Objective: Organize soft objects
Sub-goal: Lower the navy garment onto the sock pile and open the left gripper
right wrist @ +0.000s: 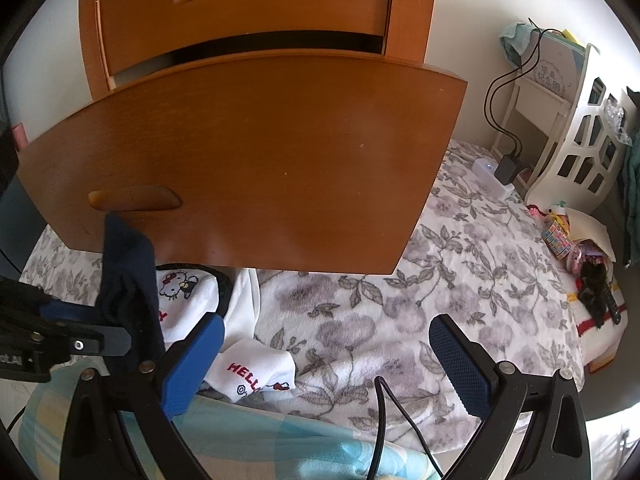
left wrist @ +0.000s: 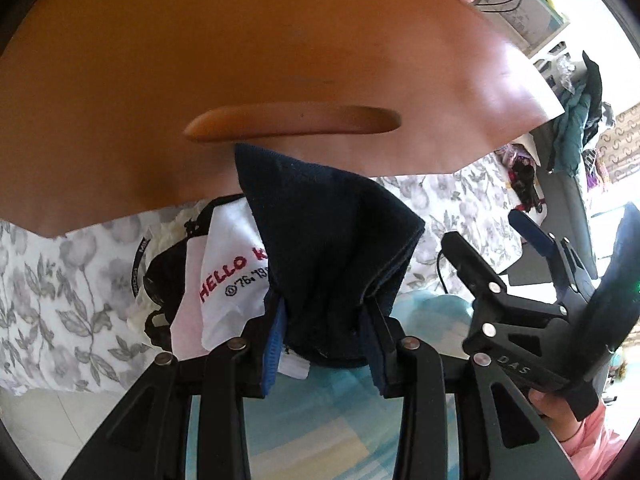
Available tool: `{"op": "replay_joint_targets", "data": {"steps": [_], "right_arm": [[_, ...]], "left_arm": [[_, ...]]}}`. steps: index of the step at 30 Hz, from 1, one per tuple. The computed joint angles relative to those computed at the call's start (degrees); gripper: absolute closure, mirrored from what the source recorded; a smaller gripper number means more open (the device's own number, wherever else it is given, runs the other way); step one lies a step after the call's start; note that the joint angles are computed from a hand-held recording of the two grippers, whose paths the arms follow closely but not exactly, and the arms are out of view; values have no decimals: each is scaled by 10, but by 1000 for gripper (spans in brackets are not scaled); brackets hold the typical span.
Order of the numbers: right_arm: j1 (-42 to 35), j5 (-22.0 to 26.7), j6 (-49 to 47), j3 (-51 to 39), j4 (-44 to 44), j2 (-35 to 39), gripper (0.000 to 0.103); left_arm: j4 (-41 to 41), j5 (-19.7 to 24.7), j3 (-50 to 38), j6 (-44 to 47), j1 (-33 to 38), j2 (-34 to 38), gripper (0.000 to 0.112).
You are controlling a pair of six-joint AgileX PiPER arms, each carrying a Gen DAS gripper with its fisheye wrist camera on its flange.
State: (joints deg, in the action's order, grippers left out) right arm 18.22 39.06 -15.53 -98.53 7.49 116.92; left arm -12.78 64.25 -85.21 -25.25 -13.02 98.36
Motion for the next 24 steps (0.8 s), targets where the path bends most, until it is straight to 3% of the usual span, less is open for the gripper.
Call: {"op": "replay_joint_targets", "data": {"steps": [4,9,17,24], "right_arm": [[0,-1,1,0,-1,0,0],[0,-1,0,0,0,0,0],[2,-2,3,1,-3,1,0],[2,-2,3,1,-3,1,0]], "left_arm": [[-5,-10,-1,-7,5,13,73],[-9,-22,17,-14,18,8,63],[-1,-4,12,-18,26,-1,45],[11,10,6,-29,30,-24,44]]}}
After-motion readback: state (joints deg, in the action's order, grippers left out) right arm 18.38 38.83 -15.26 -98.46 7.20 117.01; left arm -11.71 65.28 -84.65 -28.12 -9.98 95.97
